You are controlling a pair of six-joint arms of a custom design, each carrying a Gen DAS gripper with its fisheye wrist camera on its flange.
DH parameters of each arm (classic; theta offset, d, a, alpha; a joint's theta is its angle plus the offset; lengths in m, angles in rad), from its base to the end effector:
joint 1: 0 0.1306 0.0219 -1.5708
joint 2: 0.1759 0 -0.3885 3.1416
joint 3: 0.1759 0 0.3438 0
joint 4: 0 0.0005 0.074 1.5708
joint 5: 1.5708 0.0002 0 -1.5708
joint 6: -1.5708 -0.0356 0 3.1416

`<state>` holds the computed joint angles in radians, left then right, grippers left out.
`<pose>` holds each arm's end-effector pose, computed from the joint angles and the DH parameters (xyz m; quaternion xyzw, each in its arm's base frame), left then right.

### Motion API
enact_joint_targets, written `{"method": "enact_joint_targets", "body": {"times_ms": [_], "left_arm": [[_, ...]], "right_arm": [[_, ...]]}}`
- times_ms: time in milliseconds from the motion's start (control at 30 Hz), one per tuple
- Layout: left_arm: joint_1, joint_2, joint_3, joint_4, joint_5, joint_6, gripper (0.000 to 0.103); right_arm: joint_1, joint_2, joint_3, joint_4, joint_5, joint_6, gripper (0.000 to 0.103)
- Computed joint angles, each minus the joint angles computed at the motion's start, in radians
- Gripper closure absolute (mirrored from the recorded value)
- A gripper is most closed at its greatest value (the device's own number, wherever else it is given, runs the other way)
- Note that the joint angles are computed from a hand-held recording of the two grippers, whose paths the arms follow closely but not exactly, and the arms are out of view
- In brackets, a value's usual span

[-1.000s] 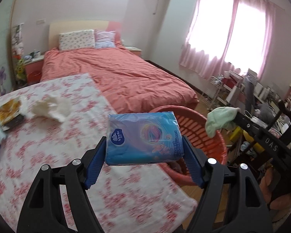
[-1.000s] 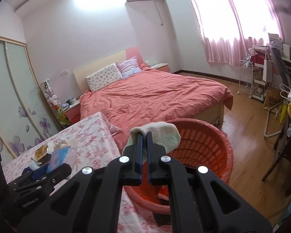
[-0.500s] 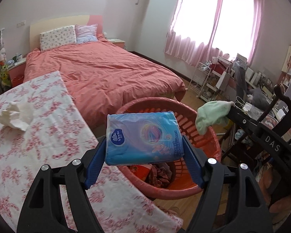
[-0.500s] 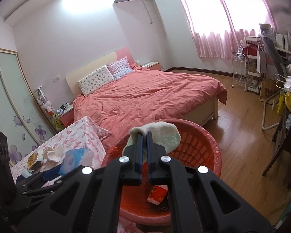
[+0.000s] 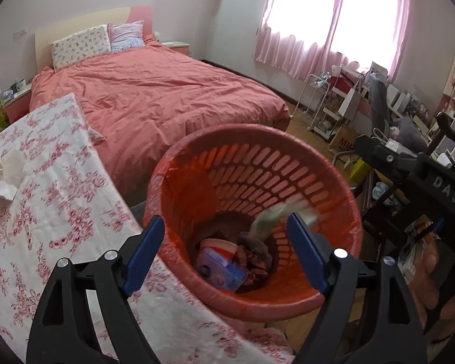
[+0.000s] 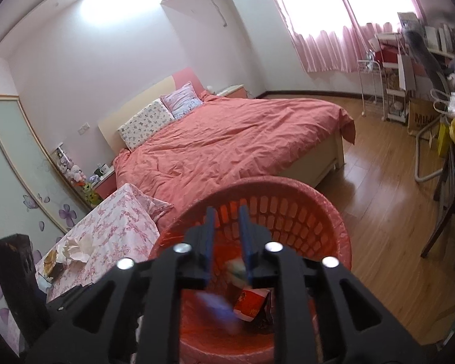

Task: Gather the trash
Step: 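Carry the tissue pack and mint sock over the basket and release both, then move both open tools back toward the dark blue pouch and white tissue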

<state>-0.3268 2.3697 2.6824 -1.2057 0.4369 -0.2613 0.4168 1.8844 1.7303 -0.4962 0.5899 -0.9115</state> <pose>0.6930 -0.2513 0.3715 0.3358 0.8603 -0.2149 0.3177 0.5812 0.2351 0.3578 0.3351 0.7995 0.0569 0.4952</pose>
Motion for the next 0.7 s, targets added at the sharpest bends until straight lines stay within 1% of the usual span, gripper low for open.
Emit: {"method": "enact_joint_targets", "body": {"times_ms": [67,133,233,333,433,633,700], "left_arm": [[0.007,-0.004,-0.007,0.001,-0.019,0.003,0.021],[0.018,-0.034,-0.066,0.040,-0.048,0.004,0.021],[0.039,-0.089,-0.168,0.116,-0.108,0.001,0.019],[0.064,-0.126,-0.236,0.163,-0.143,-0.002,0.019],[0.097,-0.152,-0.285,0.207,-0.178,0.001,0.019],[0.173,-0.227,-0.414,0.311,-0.233,0.020,0.019],[0.204,-0.239,-0.431,0.328,-0.248,0.032,0.019]], "right_arm": [[0.005,0.002,-0.001,-0.014,0.010,-0.011,0.072],[0.013,0.007,0.006,-0.044,0.027,-0.013,0.064],[0.030,0.022,0.034,-0.089,0.045,-0.002,0.059],[0.046,0.037,0.063,-0.126,0.051,0.015,0.053],[0.067,0.063,0.111,-0.166,0.058,0.029,0.051],[0.105,0.127,0.231,-0.235,0.041,0.056,0.050],[0.117,0.154,0.281,-0.262,0.032,0.064,0.050]]}}
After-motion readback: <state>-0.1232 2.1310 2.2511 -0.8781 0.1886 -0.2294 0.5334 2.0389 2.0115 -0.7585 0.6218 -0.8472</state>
